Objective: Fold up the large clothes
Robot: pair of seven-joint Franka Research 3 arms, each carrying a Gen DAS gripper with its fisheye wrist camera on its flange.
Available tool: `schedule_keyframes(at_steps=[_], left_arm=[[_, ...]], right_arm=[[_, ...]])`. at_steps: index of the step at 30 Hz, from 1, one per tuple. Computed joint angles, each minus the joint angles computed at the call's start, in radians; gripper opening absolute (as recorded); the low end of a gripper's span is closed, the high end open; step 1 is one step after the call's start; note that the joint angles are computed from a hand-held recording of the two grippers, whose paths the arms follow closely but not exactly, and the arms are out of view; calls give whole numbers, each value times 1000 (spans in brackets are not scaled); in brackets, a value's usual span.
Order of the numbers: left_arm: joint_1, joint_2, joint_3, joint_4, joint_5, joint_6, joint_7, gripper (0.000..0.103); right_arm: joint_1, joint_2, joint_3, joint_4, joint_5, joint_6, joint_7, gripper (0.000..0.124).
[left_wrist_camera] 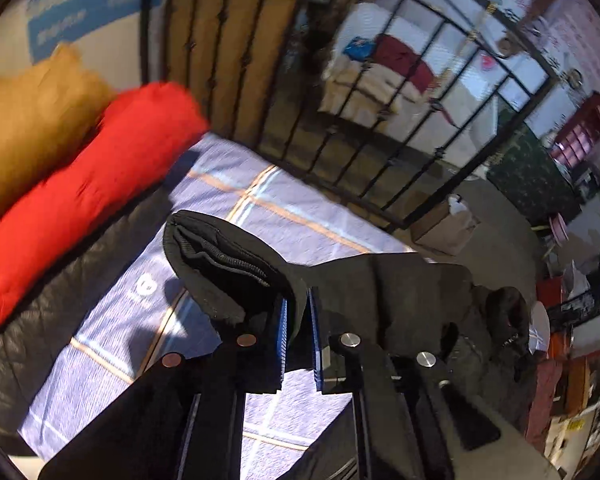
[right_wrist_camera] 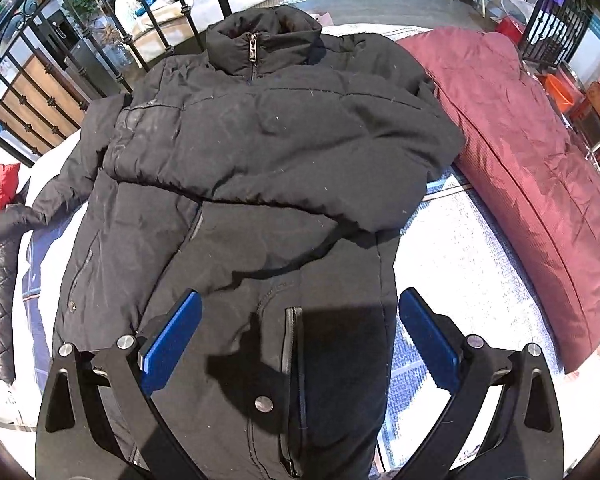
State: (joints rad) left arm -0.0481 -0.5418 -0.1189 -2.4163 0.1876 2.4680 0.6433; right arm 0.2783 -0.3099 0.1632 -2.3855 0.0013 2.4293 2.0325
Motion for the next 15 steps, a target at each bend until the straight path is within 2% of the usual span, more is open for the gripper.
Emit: schedule_keyframes(at_steps=[4,8,10,12,15], left_arm=[[-72,209,-79,254,45,51,81,9],[-199,438,-150,485,13,94,192,9],[-258,558,-184,600,5,75,255,9],[-322,687,-218,723,15,23,309,9],[-409,818,-238,844,27,-52,362,9]], right_arm=[[-1,4,-8,5,13,13,-10,97],[-14,-8,-16,-5,18,22,-5,97],[-27,-20,-22,-18,20,25,6,97],[-45,-34,-29,-31,23,25,22,97],[-74,-59,-39,-56,31,21,53,97]])
